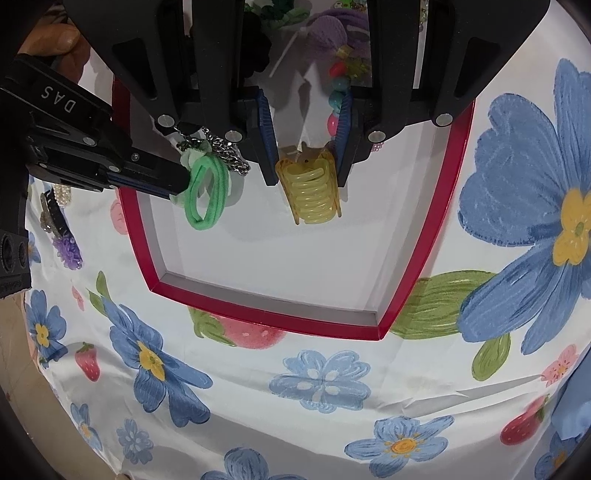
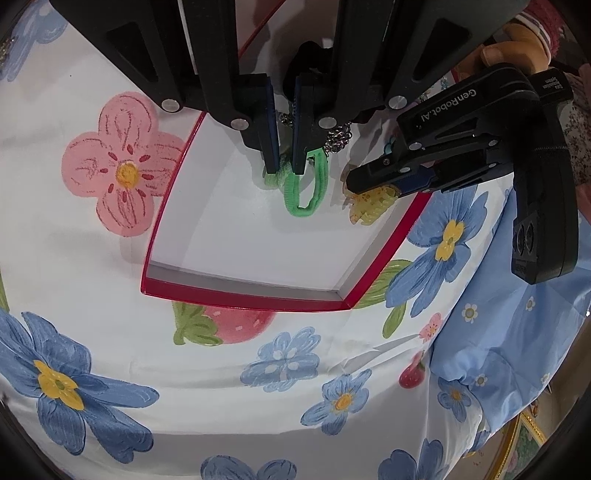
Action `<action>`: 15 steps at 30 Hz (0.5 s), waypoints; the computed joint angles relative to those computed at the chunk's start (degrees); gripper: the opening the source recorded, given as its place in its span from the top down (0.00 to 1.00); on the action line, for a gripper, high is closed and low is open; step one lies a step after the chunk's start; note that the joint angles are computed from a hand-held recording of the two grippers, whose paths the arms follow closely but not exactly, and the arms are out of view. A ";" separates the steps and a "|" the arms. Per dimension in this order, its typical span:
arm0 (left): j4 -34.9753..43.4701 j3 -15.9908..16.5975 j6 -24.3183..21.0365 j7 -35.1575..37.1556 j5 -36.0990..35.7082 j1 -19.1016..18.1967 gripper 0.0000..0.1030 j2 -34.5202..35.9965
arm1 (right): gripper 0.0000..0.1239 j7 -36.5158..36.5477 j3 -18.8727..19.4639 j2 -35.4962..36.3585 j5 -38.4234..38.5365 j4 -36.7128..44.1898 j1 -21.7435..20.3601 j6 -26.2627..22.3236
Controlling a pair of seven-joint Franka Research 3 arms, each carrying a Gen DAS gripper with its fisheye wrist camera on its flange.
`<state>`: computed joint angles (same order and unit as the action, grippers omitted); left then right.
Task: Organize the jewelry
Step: 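Carry the yellow clip and green hair tie into the red tray and release both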
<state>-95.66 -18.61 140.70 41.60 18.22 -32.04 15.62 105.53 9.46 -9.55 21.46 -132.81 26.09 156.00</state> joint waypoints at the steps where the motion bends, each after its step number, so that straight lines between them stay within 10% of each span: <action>1: 0.12 0.00 -0.02 0.01 -0.03 -0.01 0.73 0.11 | 0.92 0.08 0.01 -0.02 0.00 -0.01 -0.01 0.02; 15: -0.27 0.16 -1.06 -1.07 1.04 -0.26 0.59 -0.70 | 0.74 1.50 0.15 -1.62 0.43 -1.20 -0.07 1.35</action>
